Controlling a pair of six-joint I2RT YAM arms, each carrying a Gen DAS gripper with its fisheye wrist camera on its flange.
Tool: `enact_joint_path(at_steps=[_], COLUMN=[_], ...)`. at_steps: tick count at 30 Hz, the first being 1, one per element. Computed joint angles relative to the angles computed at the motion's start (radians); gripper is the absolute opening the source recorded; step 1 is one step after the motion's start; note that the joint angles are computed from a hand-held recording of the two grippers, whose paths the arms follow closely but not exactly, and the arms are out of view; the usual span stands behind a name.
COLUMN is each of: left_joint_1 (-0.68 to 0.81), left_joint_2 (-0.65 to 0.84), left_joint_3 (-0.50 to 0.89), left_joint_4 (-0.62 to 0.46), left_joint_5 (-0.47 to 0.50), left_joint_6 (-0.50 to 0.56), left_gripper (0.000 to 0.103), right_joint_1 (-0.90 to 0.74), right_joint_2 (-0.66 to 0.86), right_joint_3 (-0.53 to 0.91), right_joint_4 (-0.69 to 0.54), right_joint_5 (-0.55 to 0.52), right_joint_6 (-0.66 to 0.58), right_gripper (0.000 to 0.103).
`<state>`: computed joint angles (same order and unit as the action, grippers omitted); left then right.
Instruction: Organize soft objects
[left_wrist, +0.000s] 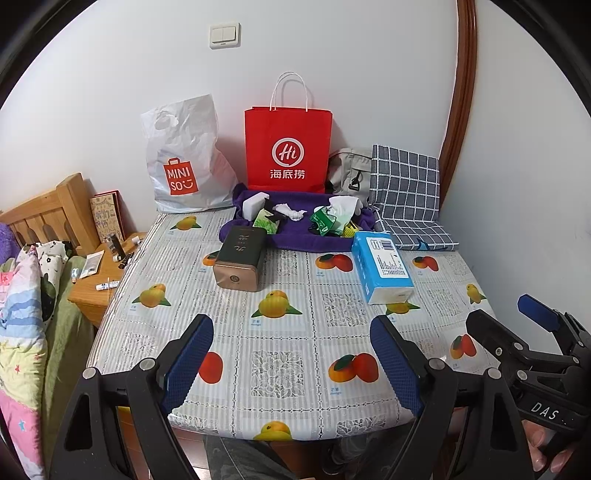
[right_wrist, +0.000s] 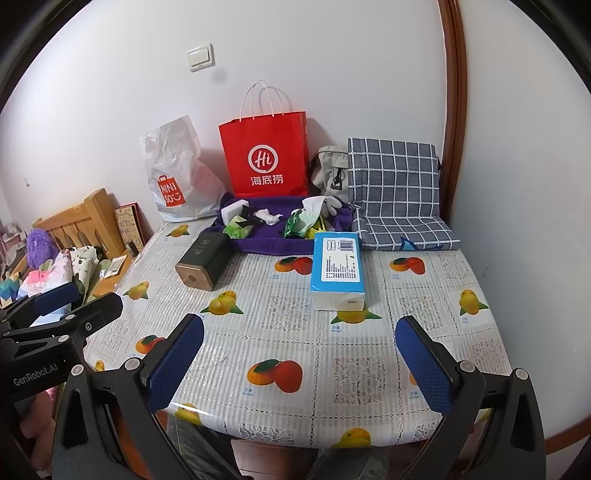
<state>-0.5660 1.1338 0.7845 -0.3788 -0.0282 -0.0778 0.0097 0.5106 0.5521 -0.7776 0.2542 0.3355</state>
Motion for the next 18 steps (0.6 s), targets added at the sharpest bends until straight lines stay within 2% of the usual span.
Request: enact_joint_path(at_steps=[18], left_joint_1=[0.004], left_joint_2=[-0.004], left_joint_3=[0.002], left_joint_4=[-0.003], left_joint_5=[0.002], left_joint_6=[0.003], left_gripper=[0.086], right_joint_1=[0.013], right_joint_2=[0.002], right_joint_3=[0.011], right_joint_4=[-0.008], right_joint_5=[0.01], right_joint_6=[0.005], right_gripper=[0.102])
